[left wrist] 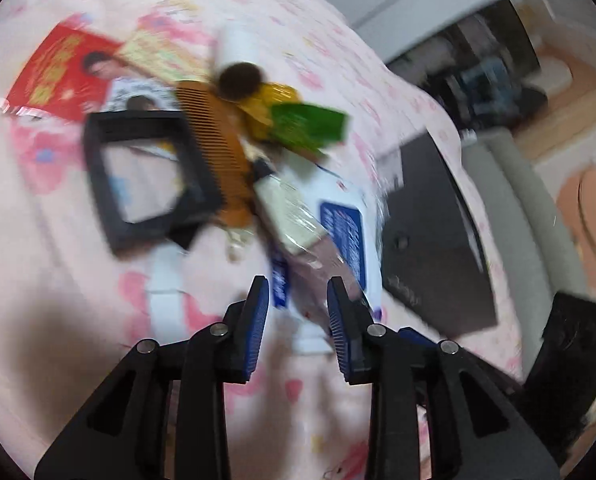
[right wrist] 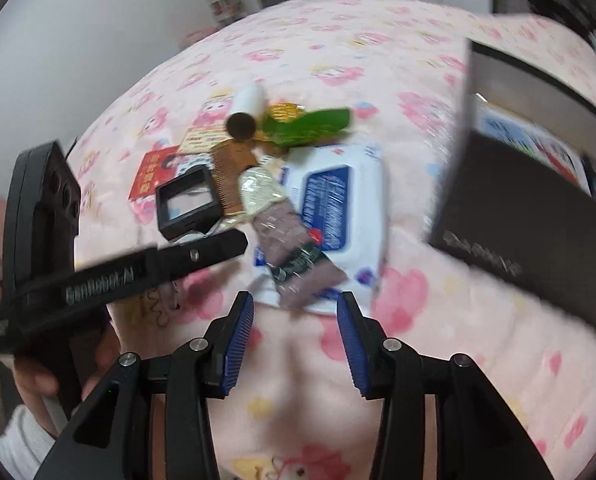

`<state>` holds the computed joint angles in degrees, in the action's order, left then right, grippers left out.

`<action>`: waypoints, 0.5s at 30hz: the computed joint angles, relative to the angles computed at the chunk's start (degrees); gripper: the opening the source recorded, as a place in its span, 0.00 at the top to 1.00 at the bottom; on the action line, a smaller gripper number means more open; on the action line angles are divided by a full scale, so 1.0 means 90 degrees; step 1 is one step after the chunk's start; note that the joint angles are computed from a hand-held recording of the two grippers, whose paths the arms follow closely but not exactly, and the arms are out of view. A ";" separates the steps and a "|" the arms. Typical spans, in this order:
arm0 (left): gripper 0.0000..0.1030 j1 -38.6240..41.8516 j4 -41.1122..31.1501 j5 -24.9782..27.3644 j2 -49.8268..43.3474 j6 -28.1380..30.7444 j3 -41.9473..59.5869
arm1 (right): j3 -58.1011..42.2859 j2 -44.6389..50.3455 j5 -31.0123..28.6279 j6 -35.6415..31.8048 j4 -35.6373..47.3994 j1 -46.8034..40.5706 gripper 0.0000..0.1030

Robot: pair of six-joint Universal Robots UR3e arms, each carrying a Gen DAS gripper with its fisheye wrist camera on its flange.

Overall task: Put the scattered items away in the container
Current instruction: 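Close the left gripper on the cap end of the hand-cream tube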

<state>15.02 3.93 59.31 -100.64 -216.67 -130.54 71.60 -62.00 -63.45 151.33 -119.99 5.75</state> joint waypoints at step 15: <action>0.72 0.0039 -0.0225 -0.0186 -0.0055 0.0105 0.0073 | 0.0233 0.0252 0.0002 -0.0360 0.0055 -0.0139 0.57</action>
